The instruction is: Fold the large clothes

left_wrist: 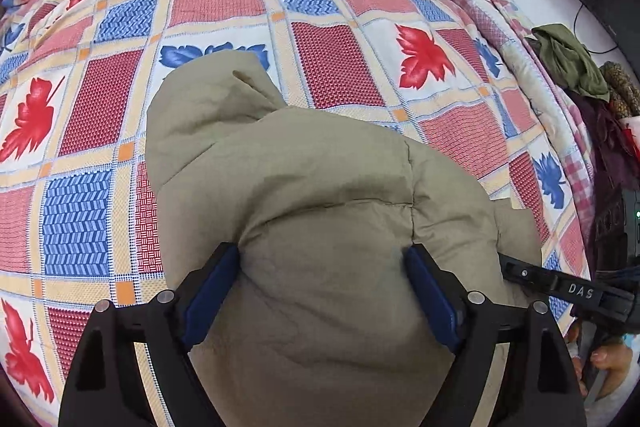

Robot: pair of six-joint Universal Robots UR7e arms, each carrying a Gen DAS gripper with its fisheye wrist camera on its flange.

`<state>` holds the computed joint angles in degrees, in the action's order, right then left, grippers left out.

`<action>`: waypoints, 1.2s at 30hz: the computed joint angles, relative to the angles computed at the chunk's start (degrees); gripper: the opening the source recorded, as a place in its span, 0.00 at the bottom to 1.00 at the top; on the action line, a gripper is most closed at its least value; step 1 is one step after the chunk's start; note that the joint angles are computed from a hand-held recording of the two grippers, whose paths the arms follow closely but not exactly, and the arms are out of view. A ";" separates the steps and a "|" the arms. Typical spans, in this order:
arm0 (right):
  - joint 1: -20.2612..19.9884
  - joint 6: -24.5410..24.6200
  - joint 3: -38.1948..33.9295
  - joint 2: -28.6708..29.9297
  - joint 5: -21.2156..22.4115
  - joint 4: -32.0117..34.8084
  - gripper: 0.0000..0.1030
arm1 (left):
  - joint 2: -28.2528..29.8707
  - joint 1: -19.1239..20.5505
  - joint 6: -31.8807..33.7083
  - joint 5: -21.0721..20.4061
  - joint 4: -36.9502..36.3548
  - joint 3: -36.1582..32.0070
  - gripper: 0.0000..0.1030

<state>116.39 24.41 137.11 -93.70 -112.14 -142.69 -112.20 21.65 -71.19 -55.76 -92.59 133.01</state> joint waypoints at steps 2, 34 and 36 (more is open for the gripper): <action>-0.12 -0.96 0.58 1.32 -0.94 -1.61 0.04 | -0.10 0.06 -0.10 -0.27 0.85 -0.30 0.83; 18.25 13.36 -0.42 -3.51 -1.42 17.56 0.09 | -8.56 -11.98 -15.13 -8.84 22.55 -3.64 0.86; 18.48 13.51 -0.77 -3.01 -1.57 18.14 0.09 | -8.95 -12.27 -16.15 -9.62 23.79 -4.24 0.86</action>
